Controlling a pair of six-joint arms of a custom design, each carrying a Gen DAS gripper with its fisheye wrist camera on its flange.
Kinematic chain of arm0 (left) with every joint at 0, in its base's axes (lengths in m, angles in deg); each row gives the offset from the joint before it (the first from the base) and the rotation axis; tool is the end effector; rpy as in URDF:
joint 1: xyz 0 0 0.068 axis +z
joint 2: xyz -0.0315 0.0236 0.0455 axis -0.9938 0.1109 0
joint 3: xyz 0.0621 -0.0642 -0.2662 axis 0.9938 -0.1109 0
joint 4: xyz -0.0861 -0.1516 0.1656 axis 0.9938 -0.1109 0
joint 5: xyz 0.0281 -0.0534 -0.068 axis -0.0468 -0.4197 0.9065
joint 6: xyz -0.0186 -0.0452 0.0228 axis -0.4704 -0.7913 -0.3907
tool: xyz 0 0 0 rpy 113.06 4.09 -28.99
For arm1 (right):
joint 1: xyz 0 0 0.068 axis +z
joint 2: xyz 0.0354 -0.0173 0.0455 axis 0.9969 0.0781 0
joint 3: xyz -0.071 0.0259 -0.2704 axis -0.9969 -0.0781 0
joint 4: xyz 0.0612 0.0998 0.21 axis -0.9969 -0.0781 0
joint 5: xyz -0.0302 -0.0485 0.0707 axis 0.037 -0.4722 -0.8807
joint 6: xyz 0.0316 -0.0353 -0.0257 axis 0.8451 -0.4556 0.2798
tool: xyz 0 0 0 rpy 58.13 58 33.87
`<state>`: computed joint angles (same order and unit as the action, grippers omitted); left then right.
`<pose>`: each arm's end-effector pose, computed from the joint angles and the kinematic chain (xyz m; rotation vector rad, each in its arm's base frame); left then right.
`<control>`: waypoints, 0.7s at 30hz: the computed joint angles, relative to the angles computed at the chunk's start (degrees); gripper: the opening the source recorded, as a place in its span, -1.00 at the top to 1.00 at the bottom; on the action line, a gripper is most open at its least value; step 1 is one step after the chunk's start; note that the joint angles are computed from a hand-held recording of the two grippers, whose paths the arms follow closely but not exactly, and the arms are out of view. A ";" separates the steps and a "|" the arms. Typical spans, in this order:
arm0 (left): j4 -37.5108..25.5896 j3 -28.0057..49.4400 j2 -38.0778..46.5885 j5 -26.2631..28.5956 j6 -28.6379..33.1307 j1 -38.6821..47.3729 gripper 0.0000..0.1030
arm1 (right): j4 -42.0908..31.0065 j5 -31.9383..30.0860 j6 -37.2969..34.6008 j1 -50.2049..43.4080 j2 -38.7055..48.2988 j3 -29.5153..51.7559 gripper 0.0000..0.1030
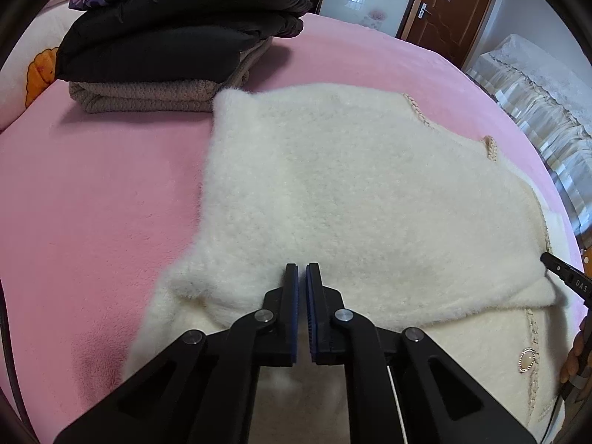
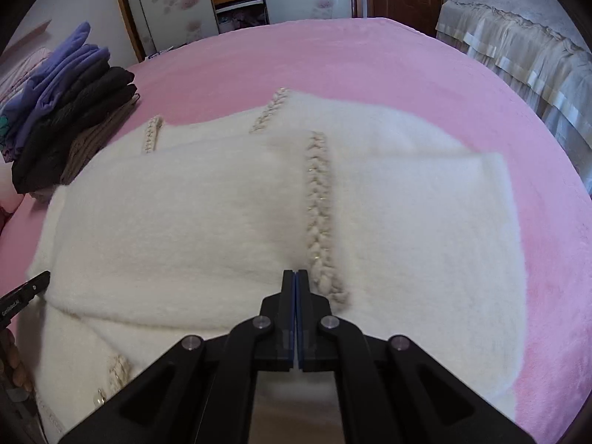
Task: Fold large clothes
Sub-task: 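Release the front edge and lift both grippers off the cardigan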
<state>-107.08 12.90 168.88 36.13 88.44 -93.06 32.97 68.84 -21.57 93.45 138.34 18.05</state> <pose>0.2903 -0.0569 0.2075 0.3904 2.5477 -0.3464 0.1484 0.0115 0.2193 0.5756 2.4833 -0.0900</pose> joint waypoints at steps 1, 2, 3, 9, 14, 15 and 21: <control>0.33 -0.26 -0.08 -0.13 -0.16 0.08 0.93 | -0.25 1.58 0.92 1.58 0.33 0.08 1.00; 0.65 -0.40 -0.04 0.05 -0.44 0.38 0.94 | -0.13 2.35 1.72 2.31 0.39 -0.14 1.00; 1.18 -0.70 0.02 0.23 -0.74 0.65 0.96 | 0.39 1.19 1.88 0.99 -0.92 -1.12 1.00; 1.23 -0.91 0.39 -0.05 -0.39 0.75 0.98 | 2.73 -0.61 4.24 0.00 -0.32 -2.00 1.00; -0.47 0.05 -0.29 -3.14 0.02 -1.15 0.98 | 0.45 1.19 3.78 1.68 2.57 0.90 1.00; -1.11 0.54 -0.27 -3.39 0.13 -1.35 0.98 | -0.06 1.28 3.52 1.82 2.79 1.42 1.00; -6.82 3.91 -0.97 -5.09 2.17 -3.34 0.63 | -5.38 1.95 5.28 4.51 1.74 4.57 0.88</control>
